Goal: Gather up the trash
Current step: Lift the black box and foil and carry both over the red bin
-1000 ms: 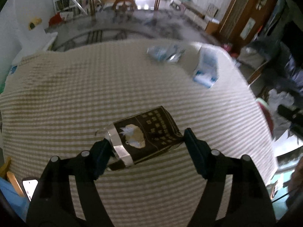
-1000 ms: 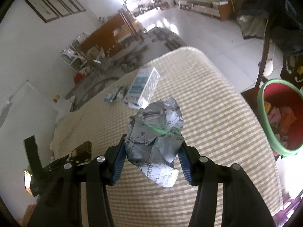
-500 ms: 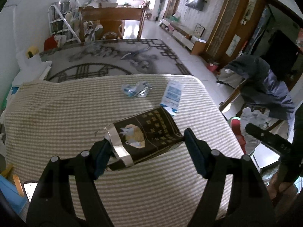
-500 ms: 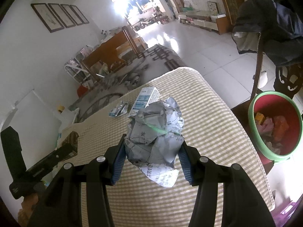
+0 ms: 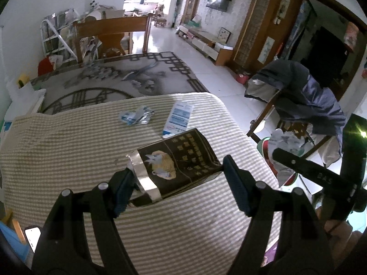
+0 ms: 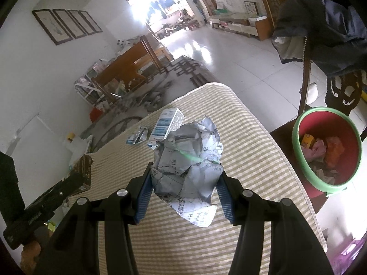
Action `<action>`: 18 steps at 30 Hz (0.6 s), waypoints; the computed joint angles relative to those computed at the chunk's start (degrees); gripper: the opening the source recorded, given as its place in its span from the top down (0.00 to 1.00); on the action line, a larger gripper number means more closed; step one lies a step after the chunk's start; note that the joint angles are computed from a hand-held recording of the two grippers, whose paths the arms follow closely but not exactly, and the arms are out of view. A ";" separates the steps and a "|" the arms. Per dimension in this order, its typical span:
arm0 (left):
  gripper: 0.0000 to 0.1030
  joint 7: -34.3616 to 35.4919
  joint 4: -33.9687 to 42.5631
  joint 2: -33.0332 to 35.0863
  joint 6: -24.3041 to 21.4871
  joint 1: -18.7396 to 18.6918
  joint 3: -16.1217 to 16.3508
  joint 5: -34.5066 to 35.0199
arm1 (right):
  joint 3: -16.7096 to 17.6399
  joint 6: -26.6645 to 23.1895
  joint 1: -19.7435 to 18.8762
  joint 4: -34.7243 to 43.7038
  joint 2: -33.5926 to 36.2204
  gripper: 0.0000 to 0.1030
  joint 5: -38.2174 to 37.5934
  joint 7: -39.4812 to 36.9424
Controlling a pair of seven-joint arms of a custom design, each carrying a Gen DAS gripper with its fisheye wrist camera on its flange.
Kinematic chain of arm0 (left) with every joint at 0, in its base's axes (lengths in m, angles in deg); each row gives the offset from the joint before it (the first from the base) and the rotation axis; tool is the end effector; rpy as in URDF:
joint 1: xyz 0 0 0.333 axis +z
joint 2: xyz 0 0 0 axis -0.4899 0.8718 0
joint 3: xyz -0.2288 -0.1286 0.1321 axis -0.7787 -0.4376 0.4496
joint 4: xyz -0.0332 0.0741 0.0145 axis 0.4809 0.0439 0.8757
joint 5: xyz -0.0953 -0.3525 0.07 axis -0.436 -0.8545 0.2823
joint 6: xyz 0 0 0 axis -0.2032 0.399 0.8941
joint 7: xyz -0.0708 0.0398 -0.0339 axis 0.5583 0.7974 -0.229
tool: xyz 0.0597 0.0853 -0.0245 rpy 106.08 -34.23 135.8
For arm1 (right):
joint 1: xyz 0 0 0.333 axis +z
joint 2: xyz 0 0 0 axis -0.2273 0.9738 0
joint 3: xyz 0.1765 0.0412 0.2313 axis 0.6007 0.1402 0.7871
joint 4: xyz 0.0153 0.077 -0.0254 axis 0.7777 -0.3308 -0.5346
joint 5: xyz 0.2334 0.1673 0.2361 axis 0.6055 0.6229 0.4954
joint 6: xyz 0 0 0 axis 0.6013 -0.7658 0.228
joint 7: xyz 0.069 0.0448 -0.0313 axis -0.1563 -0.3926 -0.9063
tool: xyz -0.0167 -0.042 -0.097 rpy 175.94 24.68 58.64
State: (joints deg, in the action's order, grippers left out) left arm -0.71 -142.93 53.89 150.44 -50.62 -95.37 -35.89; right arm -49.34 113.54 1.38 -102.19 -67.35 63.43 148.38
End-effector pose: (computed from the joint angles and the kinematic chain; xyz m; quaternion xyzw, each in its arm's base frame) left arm 0.4207 -0.3447 0.6239 -0.5870 0.7251 -0.3267 0.1513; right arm 0.3940 0.1958 0.5953 -0.5590 0.7330 -0.0788 0.3795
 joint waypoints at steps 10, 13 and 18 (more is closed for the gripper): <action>0.31 -0.81 4.35 4.10 -0.66 -0.84 -1.05 1.56 | -1.12 -1.19 -1.47 -1.13 -1.95 0.50 -0.89 -1.19; 0.31 -1.48 6.26 5.97 -1.04 -1.37 -1.44 2.28 | -1.81 -1.60 -2.13 -1.74 -2.62 0.50 -0.73 -1.94; 0.31 -3.30 10.57 9.91 -2.36 -2.78 -2.13 4.64 | -3.79 -2.53 -2.91 -2.84 -3.56 0.50 0.62 -4.44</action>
